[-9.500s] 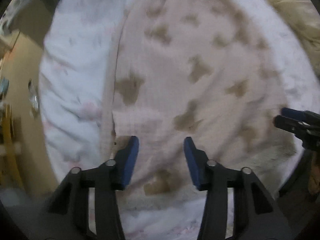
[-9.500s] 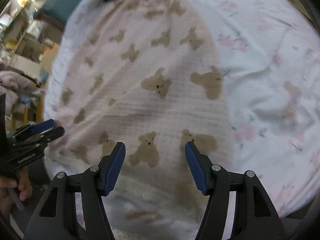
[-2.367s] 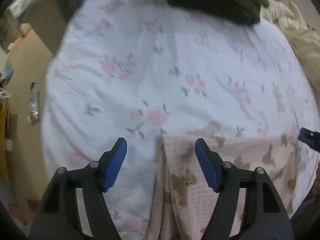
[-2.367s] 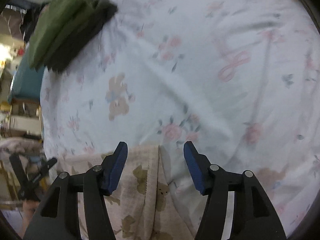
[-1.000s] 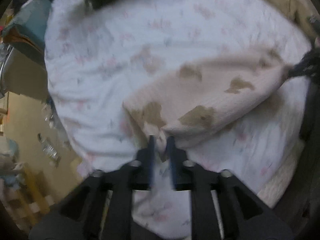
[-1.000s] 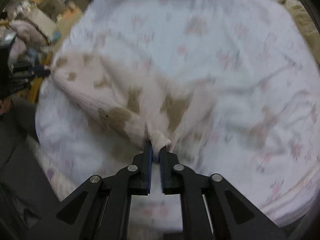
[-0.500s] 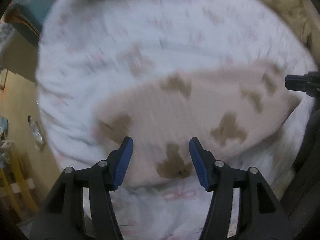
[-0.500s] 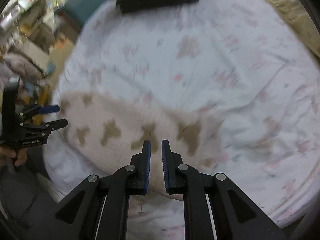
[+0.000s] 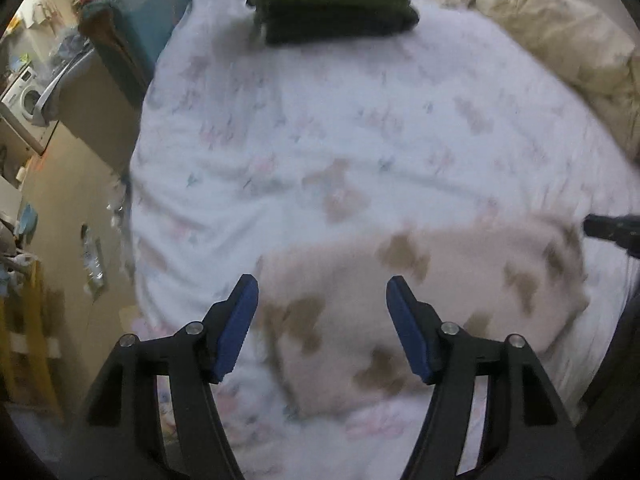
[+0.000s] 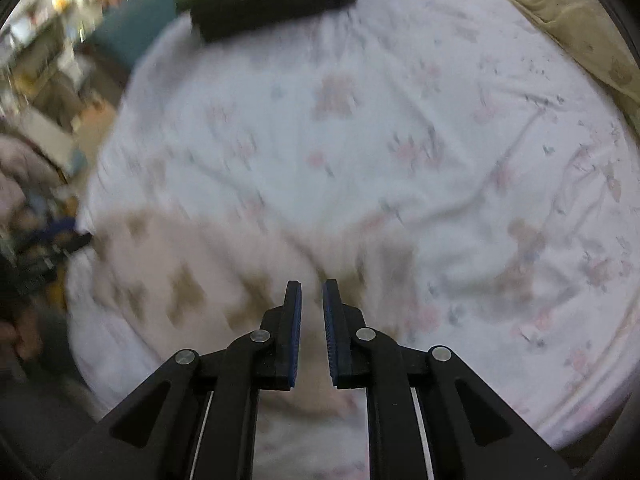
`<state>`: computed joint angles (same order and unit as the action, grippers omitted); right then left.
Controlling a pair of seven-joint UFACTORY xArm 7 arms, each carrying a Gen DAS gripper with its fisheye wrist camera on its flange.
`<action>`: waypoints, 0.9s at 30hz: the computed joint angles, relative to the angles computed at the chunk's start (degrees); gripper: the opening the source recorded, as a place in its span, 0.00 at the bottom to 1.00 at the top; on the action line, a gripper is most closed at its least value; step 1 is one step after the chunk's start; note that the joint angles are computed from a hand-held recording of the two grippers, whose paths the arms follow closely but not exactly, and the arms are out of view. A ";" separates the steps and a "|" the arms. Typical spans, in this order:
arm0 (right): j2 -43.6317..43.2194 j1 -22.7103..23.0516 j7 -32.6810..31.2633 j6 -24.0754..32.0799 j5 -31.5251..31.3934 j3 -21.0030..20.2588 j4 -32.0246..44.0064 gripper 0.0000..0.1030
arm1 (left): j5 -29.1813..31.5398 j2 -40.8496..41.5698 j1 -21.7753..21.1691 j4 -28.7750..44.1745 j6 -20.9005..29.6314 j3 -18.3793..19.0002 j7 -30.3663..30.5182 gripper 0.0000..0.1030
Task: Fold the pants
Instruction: 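Grasp the folded pants bundle with both grippers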
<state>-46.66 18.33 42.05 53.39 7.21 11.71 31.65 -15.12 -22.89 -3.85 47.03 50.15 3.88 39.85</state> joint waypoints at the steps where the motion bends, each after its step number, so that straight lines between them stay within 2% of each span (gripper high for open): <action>1: 0.85 0.12 -0.21 -1.88 0.60 -0.40 0.04 0.13 | -1.29 0.57 -0.75 0.69 1.66 -0.15 -0.53 0.61; 3: 5.61 1.65 -1.70 -5.99 2.94 -1.24 1.28 0.13 | -2.76 2.12 -1.75 1.77 6.26 -0.48 -1.25 0.61; 5: 9.42 2.71 -4.17 -6.04 3.59 -1.95 2.92 0.13 | -1.56 2.92 -1.58 1.38 7.67 -1.72 -2.76 0.61; 7: 13.26 2.52 -5.02 -4.69 2.67 -1.24 4.74 0.13 | 1.70 2.60 -1.25 -0.62 6.33 -3.51 -4.68 0.61; 10: 15.67 1.33 -2.68 -1.91 1.28 -0.10 5.04 0.10 | 6.46 3.69 -0.75 -3.03 2.59 -4.72 -6.19 0.62; 12: 15.37 -0.19 0.22 1.54 -1.09 0.64 4.40 0.09 | 8.21 4.76 -0.11 -3.15 1.26 -4.43 -7.45 0.65; 16: 12.01 -4.15 5.83 6.82 -7.05 1.33 3.58 0.09 | 14.21 7.52 2.95 -1.54 -1.52 -4.41 -14.31 0.72; 18: 8.00 -4.38 7.02 6.25 -3.63 -2.49 0.16 0.05 | 15.99 8.67 4.45 0.17 -1.45 -3.94 -18.30 0.71; 20: 6.21 -6.15 8.45 9.15 -5.10 -1.65 0.29 0.11 | 18.61 8.76 6.12 0.91 -3.28 -3.56 -22.50 0.71; 22: 3.75 -7.75 10.29 12.08 -8.14 -0.11 0.92 0.14 | 16.81 9.20 7.30 2.65 -3.22 -1.93 -25.10 0.70; 24: -1.90 -7.51 12.12 8.03 -5.16 -2.20 -2.05 0.14 | 7.12 10.23 7.04 5.33 1.12 1.41 -23.14 0.70; 26: -6.51 -7.13 12.98 4.39 -1.28 -4.47 -5.09 0.44 | 1.87 10.95 7.25 6.55 5.41 2.46 -21.36 0.75; 27: -7.21 -7.35 13.45 4.21 -0.46 -4.50 -5.63 0.77 | 1.80 10.96 7.32 6.20 6.30 1.95 -21.05 0.77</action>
